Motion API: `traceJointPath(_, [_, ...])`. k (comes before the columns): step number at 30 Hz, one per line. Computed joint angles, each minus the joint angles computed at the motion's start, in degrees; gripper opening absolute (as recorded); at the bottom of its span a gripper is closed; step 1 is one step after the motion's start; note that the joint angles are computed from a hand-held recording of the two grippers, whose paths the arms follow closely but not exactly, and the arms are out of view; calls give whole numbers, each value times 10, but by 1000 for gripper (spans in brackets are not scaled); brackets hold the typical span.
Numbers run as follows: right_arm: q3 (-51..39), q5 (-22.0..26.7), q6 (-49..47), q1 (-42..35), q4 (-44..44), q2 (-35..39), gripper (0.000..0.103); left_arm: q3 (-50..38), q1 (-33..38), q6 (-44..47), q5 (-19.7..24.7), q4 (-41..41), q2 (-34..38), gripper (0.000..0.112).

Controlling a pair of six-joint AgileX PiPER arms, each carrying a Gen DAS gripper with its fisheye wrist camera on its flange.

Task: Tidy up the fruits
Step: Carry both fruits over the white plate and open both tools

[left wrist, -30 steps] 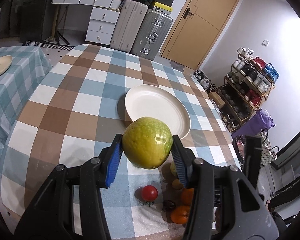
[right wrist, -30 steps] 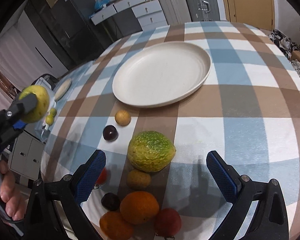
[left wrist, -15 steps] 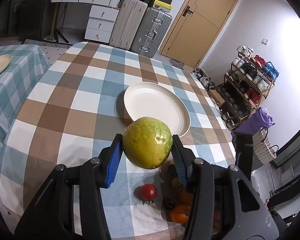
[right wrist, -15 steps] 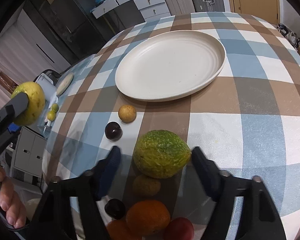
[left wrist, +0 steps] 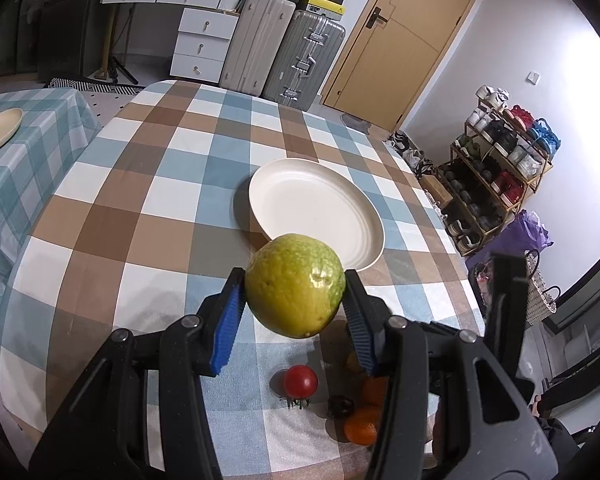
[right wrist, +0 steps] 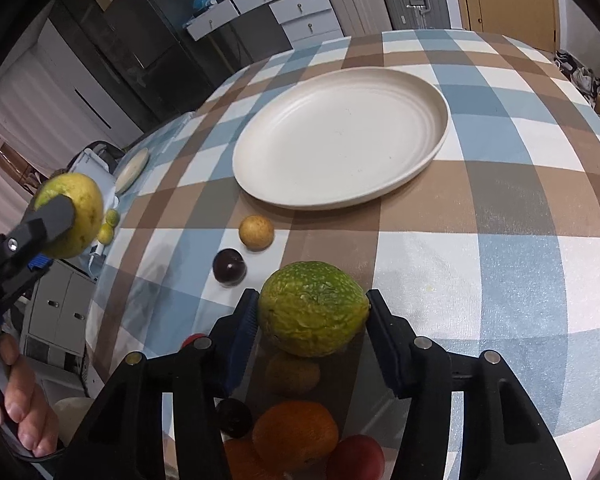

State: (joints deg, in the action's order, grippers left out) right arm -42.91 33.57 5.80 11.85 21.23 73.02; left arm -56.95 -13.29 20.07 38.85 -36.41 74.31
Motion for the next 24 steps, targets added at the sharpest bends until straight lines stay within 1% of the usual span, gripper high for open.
traceJointPath(7, [0,4,-38,-35,47,-28,54,-8,-13,-20,0,18,11,46])
traceJointPath(8, [-1,9,-52,-43,61,-32,54,-13,-18,-27,1,25,15,46])
traceJointPath(9, [-3,15,-71,-55,82,-37,54,-20,-30,-55,-9,48,22,46])
traceJointPath(10, [-6,21,-84,-61,93,-42,54,-26,-33,-60,-8,50,26,46])
traceJointPath(13, [-30,39,-106,-75,94,-57,54,-63,-32,-44,17,31,58,46])
traceJointPath(15, [-58,48,-105,-76,69,-56,54,-97,-31,-43,31,24,85,46])
traceJointPath(17, [-80,61,-144,-94,91,-49,54,-133,-33,-51,35,30,112,46])
traceJointPath(19, [-106,72,-167,-109,96,-28,54,-183,-41,-70,41,55,146,46])
traceJointPath(20, [-118,79,-192,-123,113,-15,54,-211,-42,-69,48,58,167,46])
traceJointPath(22, [-141,90,-225,-145,134,12,54,-259,-40,-63,70,51,204,46])
traceJointPath(24, [-172,98,-243,-163,140,46,54,-325,-39,-64,102,46,254,46])
